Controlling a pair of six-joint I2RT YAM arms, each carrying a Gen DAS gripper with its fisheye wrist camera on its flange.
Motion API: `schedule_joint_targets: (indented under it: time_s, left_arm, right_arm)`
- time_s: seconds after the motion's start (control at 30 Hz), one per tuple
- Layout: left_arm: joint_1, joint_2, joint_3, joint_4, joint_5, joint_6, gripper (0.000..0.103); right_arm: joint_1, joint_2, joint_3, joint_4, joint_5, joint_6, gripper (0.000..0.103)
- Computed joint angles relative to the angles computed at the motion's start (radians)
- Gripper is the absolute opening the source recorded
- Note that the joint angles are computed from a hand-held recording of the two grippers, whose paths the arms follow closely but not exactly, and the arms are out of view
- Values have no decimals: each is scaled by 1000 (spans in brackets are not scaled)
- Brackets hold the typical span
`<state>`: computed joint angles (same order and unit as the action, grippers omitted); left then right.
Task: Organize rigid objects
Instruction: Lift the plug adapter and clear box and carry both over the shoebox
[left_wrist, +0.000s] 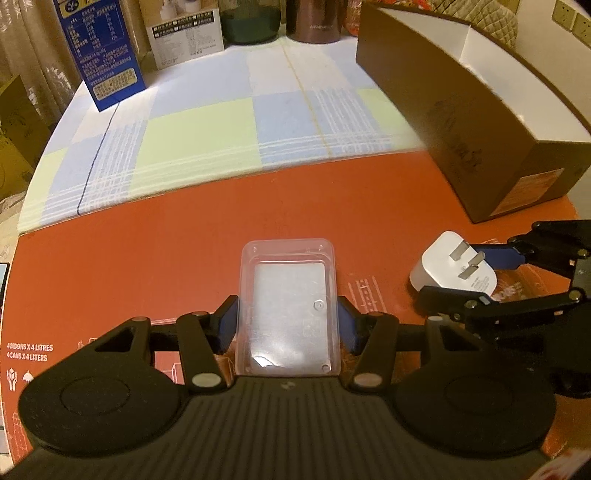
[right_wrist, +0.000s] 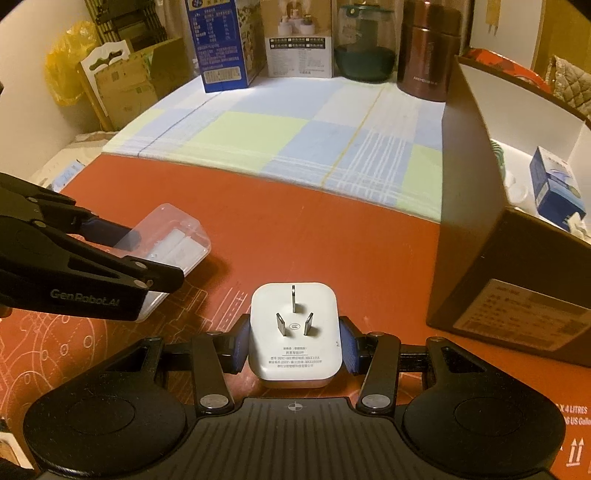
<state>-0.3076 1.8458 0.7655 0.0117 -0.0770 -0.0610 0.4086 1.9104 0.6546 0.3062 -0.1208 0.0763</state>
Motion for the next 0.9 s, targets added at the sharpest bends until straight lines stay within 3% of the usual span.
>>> schedule_joint_targets:
  time_s: [0.3, 0.53, 0.9]
  left_arm:
    - [-64, -148, -47, -61, -16, -45, 51]
    - [-148, -244, -37, -117, -31, -78, 51]
    - [-297, -185, 142, -160, -47, -96, 51]
  right_arm:
    - [-25, -161, -93, -28, -16, 0, 46]
    - [-107, -355, -157, -133, -53, -27, 46]
    - [-379, -594, -145, -341, -154, -168, 46]
